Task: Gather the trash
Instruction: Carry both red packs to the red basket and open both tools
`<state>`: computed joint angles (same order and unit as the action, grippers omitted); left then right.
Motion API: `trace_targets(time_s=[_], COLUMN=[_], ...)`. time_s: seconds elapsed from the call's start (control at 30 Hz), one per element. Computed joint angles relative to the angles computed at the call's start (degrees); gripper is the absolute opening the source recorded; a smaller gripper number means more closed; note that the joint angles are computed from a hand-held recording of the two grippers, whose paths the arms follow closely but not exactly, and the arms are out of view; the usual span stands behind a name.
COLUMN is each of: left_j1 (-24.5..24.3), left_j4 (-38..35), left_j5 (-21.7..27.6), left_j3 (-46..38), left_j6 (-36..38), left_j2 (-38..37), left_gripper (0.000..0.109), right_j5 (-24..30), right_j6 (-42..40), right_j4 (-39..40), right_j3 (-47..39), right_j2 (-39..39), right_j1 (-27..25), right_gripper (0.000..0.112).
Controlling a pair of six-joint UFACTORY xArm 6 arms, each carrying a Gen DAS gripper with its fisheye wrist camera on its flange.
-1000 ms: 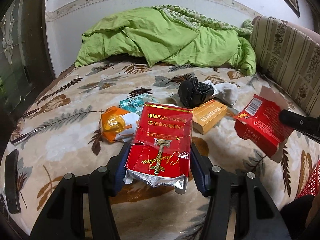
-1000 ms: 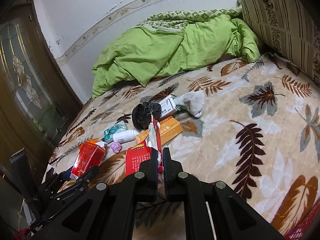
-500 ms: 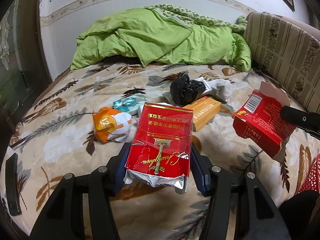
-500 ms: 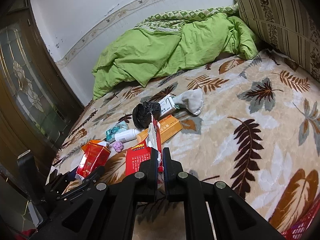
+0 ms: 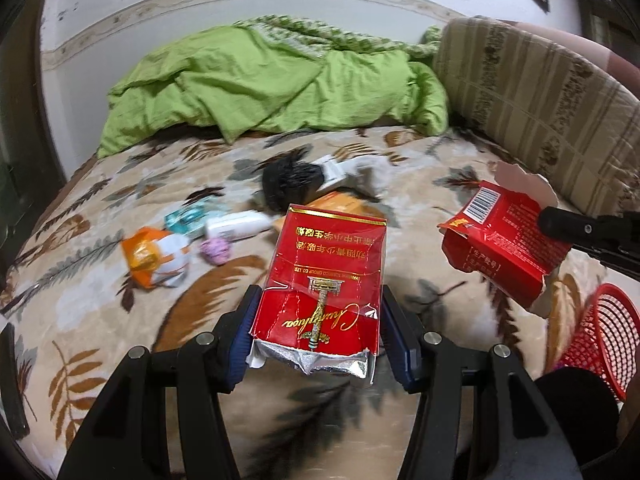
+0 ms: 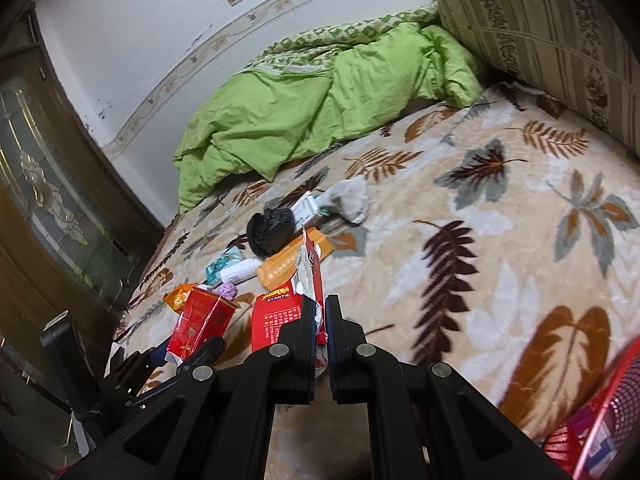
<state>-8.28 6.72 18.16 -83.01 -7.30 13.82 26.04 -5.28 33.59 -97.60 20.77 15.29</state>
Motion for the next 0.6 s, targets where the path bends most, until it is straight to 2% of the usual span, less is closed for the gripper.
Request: trace_targets(time_s=[0.27, 0.47, 0.6], left_j1=[-4.52, -9.14, -12.13], left_j4=[-11.26, -19.42, -22.07], left_j5=[1.21, 4.58, 6.20], left_j3=[-1.86, -5.06, -7.42], left_j6=[12.07, 21.73, 26.96], left_j2=[-0.22, 1.02, 2.20], left_gripper=[0.055, 0.055, 0.055], right_j5=[-2.46, -4.10, -4.39], right_j6=[0.49, 5.09, 8.60], right_j4=[-2.62, -7.40, -10.97], right_j3=[11.11, 19.75, 25.23], right_j2=[-9.16, -16.50, -21.62], right_j1=[-2.82, -6.59, -9.53], right_gripper=[0.005, 0.005, 0.005])
